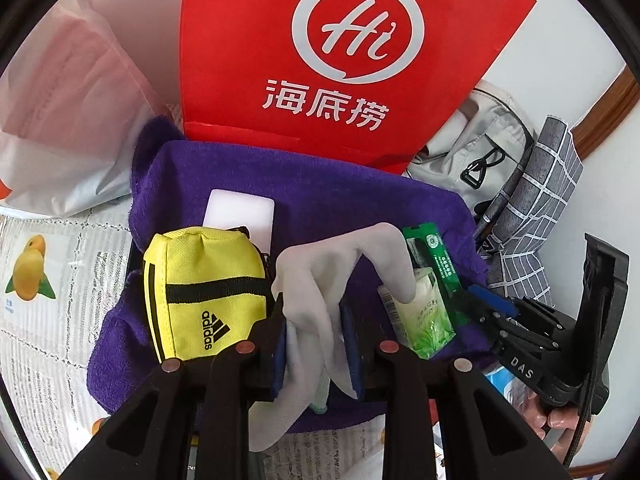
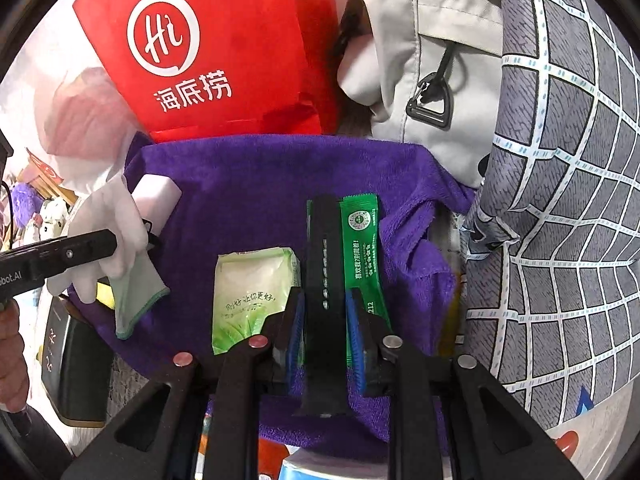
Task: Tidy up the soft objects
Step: 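Lower the gloves and strap onto the towel and open both grippers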
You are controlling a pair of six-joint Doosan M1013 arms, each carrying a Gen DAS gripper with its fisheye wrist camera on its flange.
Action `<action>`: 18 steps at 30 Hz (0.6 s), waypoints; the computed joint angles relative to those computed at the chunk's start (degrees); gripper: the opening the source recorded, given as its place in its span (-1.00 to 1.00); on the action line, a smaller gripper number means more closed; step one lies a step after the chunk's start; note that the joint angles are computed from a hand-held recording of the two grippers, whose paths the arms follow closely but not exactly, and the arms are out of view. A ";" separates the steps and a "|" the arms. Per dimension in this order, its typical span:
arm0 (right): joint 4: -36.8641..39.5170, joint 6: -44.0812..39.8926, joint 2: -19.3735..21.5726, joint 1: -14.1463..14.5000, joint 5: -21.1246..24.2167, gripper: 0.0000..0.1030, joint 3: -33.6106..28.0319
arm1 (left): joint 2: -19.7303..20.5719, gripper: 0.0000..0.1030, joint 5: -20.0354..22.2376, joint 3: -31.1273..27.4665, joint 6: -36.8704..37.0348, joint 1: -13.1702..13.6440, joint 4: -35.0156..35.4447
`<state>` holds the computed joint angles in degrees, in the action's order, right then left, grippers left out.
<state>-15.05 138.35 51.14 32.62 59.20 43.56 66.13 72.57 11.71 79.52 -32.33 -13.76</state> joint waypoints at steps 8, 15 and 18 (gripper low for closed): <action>-3.15 1.53 -1.62 0.68 -2.27 -0.01 1.71 | -3.16 0.13 -5.09 5.56 2.79 -0.06 -1.66; -6.09 4.36 -3.42 1.84 -4.43 0.05 3.73 | -7.44 0.13 -10.90 12.23 5.94 -0.41 -1.80; -9.43 7.21 -5.05 3.01 -5.89 0.05 5.75 | -9.10 0.13 -12.80 14.74 6.76 -0.47 -1.78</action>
<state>-24.48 145.56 46.09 35.63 53.31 49.31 57.03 59.77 26.45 86.28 -32.81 -15.54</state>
